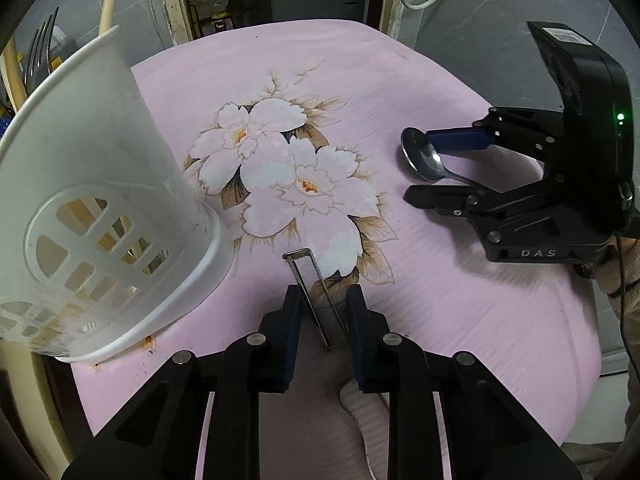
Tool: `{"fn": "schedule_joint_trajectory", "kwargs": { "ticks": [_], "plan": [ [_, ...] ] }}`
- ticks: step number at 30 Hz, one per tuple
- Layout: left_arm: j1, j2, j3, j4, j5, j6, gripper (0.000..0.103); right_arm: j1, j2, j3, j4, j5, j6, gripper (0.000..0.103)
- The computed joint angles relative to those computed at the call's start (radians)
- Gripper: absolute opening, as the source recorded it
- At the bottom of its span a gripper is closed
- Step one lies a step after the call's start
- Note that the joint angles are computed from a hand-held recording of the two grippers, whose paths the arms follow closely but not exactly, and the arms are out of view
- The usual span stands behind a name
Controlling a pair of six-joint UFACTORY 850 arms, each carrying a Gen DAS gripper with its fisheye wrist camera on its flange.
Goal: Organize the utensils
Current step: 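Lift the spoon and peeler and carry both over the white caddy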
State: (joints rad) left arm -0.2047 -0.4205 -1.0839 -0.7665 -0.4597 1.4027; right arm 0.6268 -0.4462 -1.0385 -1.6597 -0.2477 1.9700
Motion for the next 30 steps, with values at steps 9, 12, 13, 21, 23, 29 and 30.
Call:
{"fn": "schedule_joint_trajectory", "kwargs": {
  "ticks": [9, 12, 13, 21, 23, 29, 30],
  "plan": [
    [0.057, 0.031, 0.053, -0.196, -0.047, 0.203, 0.009, 0.02, -0.007, -0.001, 0.033, -0.06, -0.016, 0.041],
    [0.08, 0.066, 0.102, -0.317, -0.067, 0.324, 0.009, 0.049, -0.003, 0.007, 0.035, -0.117, -0.01, 0.041],
    [0.088, 0.079, 0.118, -0.354, -0.077, 0.358, 0.009, 0.059, 0.0, 0.011, 0.021, -0.133, 0.008, 0.041],
    [0.189, 0.191, 0.264, -0.808, -0.214, 0.779, 0.009, 0.184, 0.065, 0.095, -0.233, -0.394, 0.344, 0.041],
    [0.209, 0.214, 0.291, -0.9, -0.259, 0.849, 0.009, 0.212, 0.07, 0.108, -0.279, -0.478, 0.398, 0.041],
    [0.253, 0.267, 0.36, -1.114, -0.372, 1.005, 0.009, 0.257, 0.062, 0.11, -0.358, -0.655, 0.515, 0.04],
    [0.253, 0.267, 0.363, -1.141, -0.386, 1.022, 0.009, 0.261, 0.061, 0.108, -0.367, -0.673, 0.522, 0.04]
  ]
}}
